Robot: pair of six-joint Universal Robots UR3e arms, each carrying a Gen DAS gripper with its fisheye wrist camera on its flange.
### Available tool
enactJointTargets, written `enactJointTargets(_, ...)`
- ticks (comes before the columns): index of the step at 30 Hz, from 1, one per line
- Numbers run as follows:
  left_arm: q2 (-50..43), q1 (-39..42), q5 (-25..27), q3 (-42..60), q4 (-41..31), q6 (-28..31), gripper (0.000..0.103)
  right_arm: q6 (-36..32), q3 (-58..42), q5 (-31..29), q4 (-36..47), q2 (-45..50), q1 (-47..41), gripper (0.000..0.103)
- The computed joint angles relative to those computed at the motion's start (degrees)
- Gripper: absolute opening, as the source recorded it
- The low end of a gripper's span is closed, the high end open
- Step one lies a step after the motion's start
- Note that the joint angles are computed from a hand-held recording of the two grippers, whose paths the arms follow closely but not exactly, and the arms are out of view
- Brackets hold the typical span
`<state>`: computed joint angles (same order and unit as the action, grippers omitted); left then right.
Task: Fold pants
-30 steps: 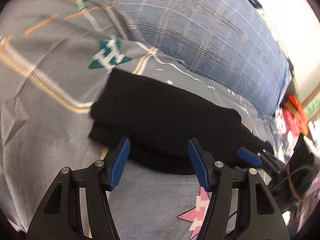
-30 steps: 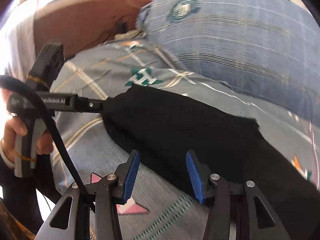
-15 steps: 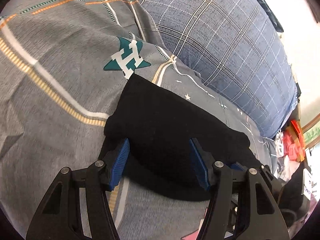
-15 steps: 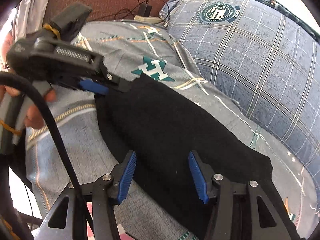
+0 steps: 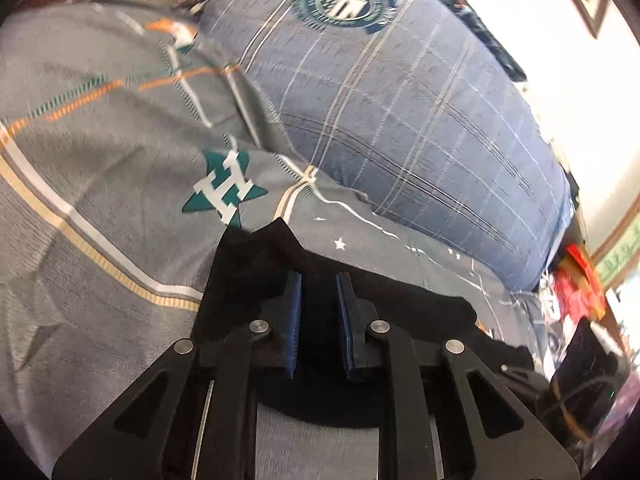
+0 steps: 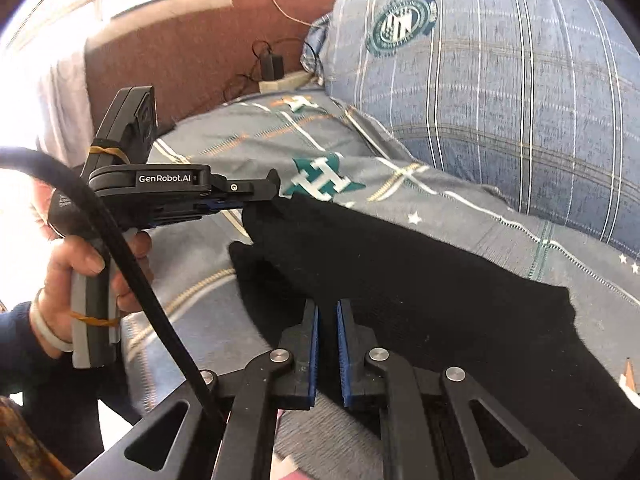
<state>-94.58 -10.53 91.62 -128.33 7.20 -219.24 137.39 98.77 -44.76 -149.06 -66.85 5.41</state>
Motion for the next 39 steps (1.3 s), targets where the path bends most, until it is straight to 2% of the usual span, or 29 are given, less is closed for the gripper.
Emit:
enactJointTargets(3,1.0,-1.0,0.7,-1.7,-1.8,-0.8,0.015,-1.6,1.1,0.4,3.3,-2.2,-0.3,0.008)
enactJointTargets(6,0.2,-1.4,2.2,-2.9,-5.0,-3.1,0.016,-1.0,2.7,-2.7,1.2,-1.2,1.5,0.008)
enactJointTargets(8,-0.2,-1.3,2.3,-3.2,-5.6,-3.8,0.016,1.8,3.5,-5.7,-3.9,1.4,3.2,0.009)
enactJointTargets(10,0.9,-1.7,3.3,-3.7,-6.0,-3.5,0.021,3.7,3.2,-5.6,-4.0,2.2,3.2,0.013)
enactJointTargets(11,1.2,-2.7,5.0,-3.0,-6.9,-3.6,0.024,4.5,3.3,-4.5,-3.4,1.7,2.8,0.019)
enactJointTargets(12,1.4,-4.4,8.5,-1.7,-8.6,-3.8,0.029,4.6,3.7,-3.8,-2.7,1.1,2.4,0.034)
enactJointTargets(14,1.5,-6.4,12.7,-0.3,-10.2,-4.2,0.030,4.1,5.0,-2.5,-1.3,-1.5,1.4,0.051)
enactJointTargets(20,2.1,-8.1,14.9,0.2,-8.4,-4.2,0.030,5.4,11.8,0.4,-3.4,-7.8,-4.9,0.051)
enactJointTargets(24,1.0,-9.4,14.4,1.5,-6.1,-3.2,0.030,8.2,12.6,-0.9,-6.6,-7.2,-8.6,0.051)
enactJointTargets(25,0.2,-9.8,13.9,2.3,-6.0,-3.0,0.033,9.7,11.7,-1.5,-7.5,-6.3,-9.4,0.051)
enactJointTargets(27,-2.0,-10.5,12.6,4.5,-5.7,-2.4,0.044,12.5,8.9,-1.7,-9.0,-3.8,-10.8,0.051)
enactJointTargets(30,-6.2,-12.5,11.5,9.1,-6.0,-0.5,0.045,16.4,-1.0,-2.9,-5.0,2.2,-11.4,0.051)
enactJointTargets(33,-11.1,-14.6,11.5,15.6,-9.3,1.9,0.045,19.0,-13.7,-1.6,1.3,10.5,-11.0,0.050)
enactJointTargets(34,-12.6,-14.8,10.9,17.3,-10.3,2.6,0.045,19.2,-16.9,-1.0,3.4,12.5,-10.7,0.046)
enactJointTargets(35,-13.7,-14.9,10.4,18.7,-11.2,2.8,0.045,18.7,-19.8,-0.3,5.5,14.3,-10.5,0.028)
enactJointTargets(36,-15.0,-15.1,9.9,20.2,-12.5,2.9,0.045,17.8,-24.3,-0.7,8.9,16.9,-9.4,0.017)
enactJointTargets(39,-17.4,-15.5,10.1,23.3,-16.1,2.7,0.045,16.3,-28.3,-6.3,9.4,18.9,-6.8,0.015)
